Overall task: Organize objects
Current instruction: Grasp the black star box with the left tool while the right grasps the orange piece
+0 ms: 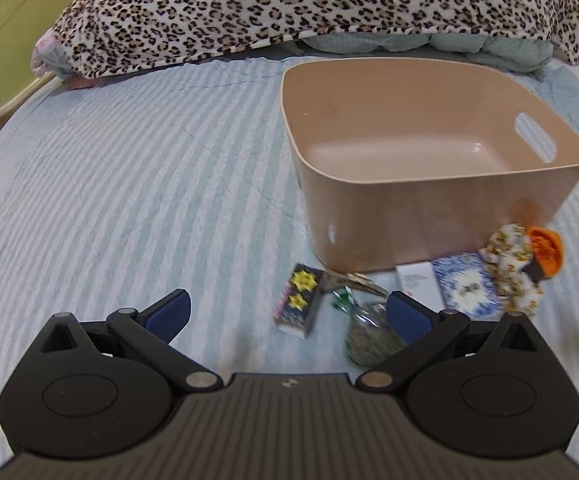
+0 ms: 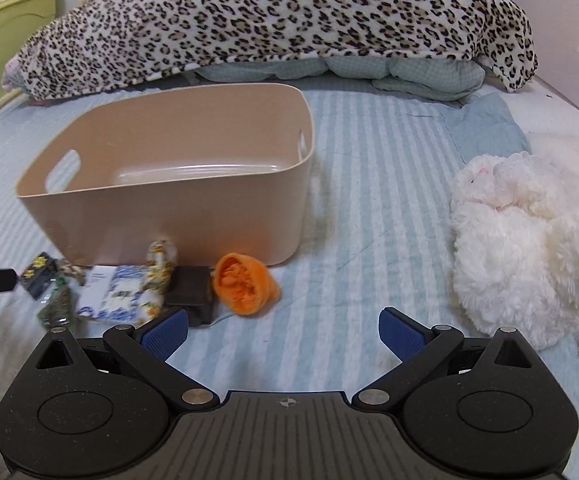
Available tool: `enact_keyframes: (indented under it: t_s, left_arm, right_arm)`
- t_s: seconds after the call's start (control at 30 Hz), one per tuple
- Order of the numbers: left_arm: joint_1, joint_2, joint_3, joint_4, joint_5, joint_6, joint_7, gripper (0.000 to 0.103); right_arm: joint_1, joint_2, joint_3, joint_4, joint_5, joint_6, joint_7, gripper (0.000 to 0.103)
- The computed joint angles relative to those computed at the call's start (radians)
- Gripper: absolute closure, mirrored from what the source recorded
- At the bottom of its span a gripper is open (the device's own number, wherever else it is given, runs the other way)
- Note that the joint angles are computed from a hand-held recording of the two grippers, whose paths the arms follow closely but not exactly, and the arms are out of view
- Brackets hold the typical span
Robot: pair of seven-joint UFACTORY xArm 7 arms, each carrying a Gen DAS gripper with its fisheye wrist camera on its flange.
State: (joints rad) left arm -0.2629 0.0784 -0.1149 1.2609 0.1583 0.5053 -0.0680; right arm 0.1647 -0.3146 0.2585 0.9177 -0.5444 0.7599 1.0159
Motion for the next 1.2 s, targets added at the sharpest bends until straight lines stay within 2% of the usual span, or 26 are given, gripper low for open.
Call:
enact_keyframes:
  t_s: [0.1, 0.23, 0.33, 0.43, 0.53, 0.57, 0.77, 0.87, 0.93, 1.0, 1.07, 1.1, 1.13, 1.2]
  left_arm:
    - [0.001, 0.049, 0.01, 0.04, 0.033, -0.004, 0.003, 0.0]
    - [0.012, 0.106, 0.009, 0.083, -0.001, 0.004, 0.09, 0.0]
    - [0.025, 0.135, 0.003, 0.102, -0.055, 0.011, 0.154, 0.0]
    - [0.037, 0.16, -0.003, 0.116, -0.103, 0.017, 0.221, 0.001]
    - [0.025, 0.191, 0.016, 0.134, -0.074, 0.019, 0.222, 0.021]
    - [0.022, 0.203, 0.021, 0.144, -0.067, 0.028, 0.22, 0.023]
    - [0.08, 0.248, -0.022, 0.182, -0.219, 0.05, 0.337, 0.023]
    - [0.081, 0.26, -0.019, 0.206, -0.253, 0.075, 0.347, 0.023]
    - [0.081, 0.258, -0.017, 0.208, -0.264, 0.081, 0.349, 0.031]
    - [0.089, 0.25, -0.023, 0.204, -0.286, 0.087, 0.376, 0.044]
    - [0.105, 0.241, -0.034, 0.199, -0.327, 0.096, 0.417, 0.068]
    - [0.111, 0.241, -0.037, 0.201, -0.348, 0.103, 0.429, 0.074]
    - [0.115, 0.241, -0.037, 0.205, -0.366, 0.113, 0.431, 0.078]
    - [0.126, 0.239, -0.038, 0.209, -0.415, 0.13, 0.427, 0.078]
  right_arm:
    - [-0.005, 0.035, -0.02, 0.014, 0.012, -0.013, -0.024, 0.0]
    - [-0.005, 0.094, -0.042, 0.04, 0.019, -0.025, -0.067, 0.001]
    - [0.006, 0.147, -0.059, 0.07, 0.028, -0.023, -0.109, 0.008]
    - [0.019, 0.192, -0.079, 0.093, 0.053, -0.032, -0.14, 0.009]
    - [0.026, 0.225, -0.094, 0.104, 0.057, -0.045, -0.141, 0.011]
    - [0.028, 0.233, -0.1, 0.106, 0.061, -0.052, -0.143, 0.012]
    - [0.04, 0.284, -0.125, 0.117, 0.081, -0.095, -0.19, 0.016]
    - [0.046, 0.296, -0.131, 0.118, 0.049, -0.119, -0.174, 0.023]
    - [0.047, 0.296, -0.137, 0.103, 0.037, -0.149, -0.164, 0.032]
    - [0.047, 0.287, -0.138, 0.083, 0.024, -0.179, -0.146, 0.04]
    - [0.049, 0.285, -0.135, 0.081, 0.015, -0.183, -0.143, 0.047]
    - [0.051, 0.283, -0.133, 0.081, 0.01, -0.183, -0.146, 0.054]
    - [0.054, 0.284, -0.13, 0.088, 0.013, -0.177, -0.156, 0.059]
    - [0.058, 0.279, -0.129, 0.085, 0.038, -0.182, -0.175, 0.068]
